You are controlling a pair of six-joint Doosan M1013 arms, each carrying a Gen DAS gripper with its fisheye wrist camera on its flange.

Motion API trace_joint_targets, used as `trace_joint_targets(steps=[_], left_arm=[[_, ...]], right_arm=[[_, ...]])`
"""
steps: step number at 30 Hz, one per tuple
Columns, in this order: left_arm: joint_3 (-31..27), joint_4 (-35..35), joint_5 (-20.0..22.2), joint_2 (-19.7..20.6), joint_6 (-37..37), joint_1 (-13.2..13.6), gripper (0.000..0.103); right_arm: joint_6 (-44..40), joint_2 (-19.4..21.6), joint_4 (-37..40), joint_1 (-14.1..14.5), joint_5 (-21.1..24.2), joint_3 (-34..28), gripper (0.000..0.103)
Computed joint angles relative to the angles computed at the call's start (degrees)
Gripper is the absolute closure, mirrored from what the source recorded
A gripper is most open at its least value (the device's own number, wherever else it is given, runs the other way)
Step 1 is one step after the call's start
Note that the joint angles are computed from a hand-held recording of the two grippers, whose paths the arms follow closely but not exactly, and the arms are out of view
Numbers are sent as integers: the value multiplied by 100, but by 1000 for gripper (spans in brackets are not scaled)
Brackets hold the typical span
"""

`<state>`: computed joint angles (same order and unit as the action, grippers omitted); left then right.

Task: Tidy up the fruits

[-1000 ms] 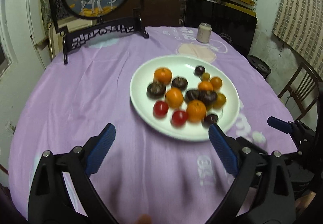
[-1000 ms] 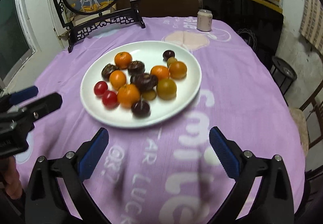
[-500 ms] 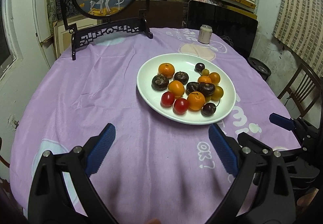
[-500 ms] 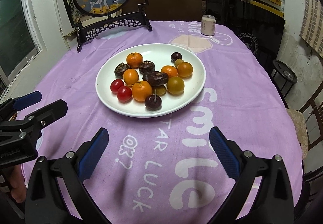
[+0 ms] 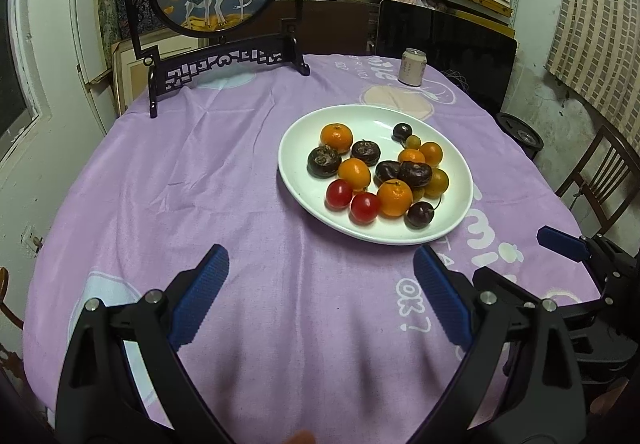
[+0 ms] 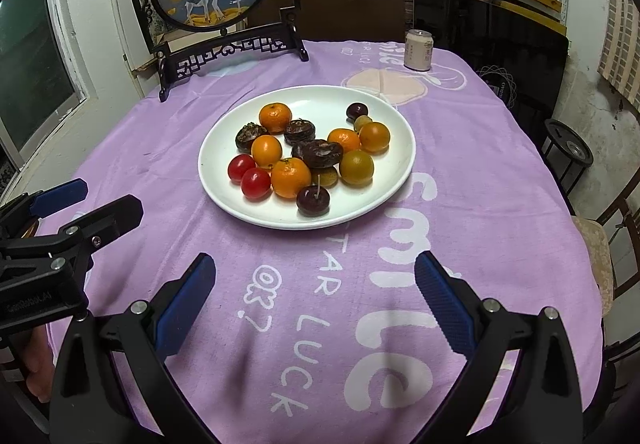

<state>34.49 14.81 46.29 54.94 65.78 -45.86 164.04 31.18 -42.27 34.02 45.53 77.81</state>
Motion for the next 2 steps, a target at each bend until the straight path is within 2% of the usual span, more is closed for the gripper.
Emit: trace_joint_targets(steps=[2], left_arm=[[-27, -33, 30, 11, 10, 5, 8]], right_arm=[[-12, 5, 17, 0, -3, -6, 3]])
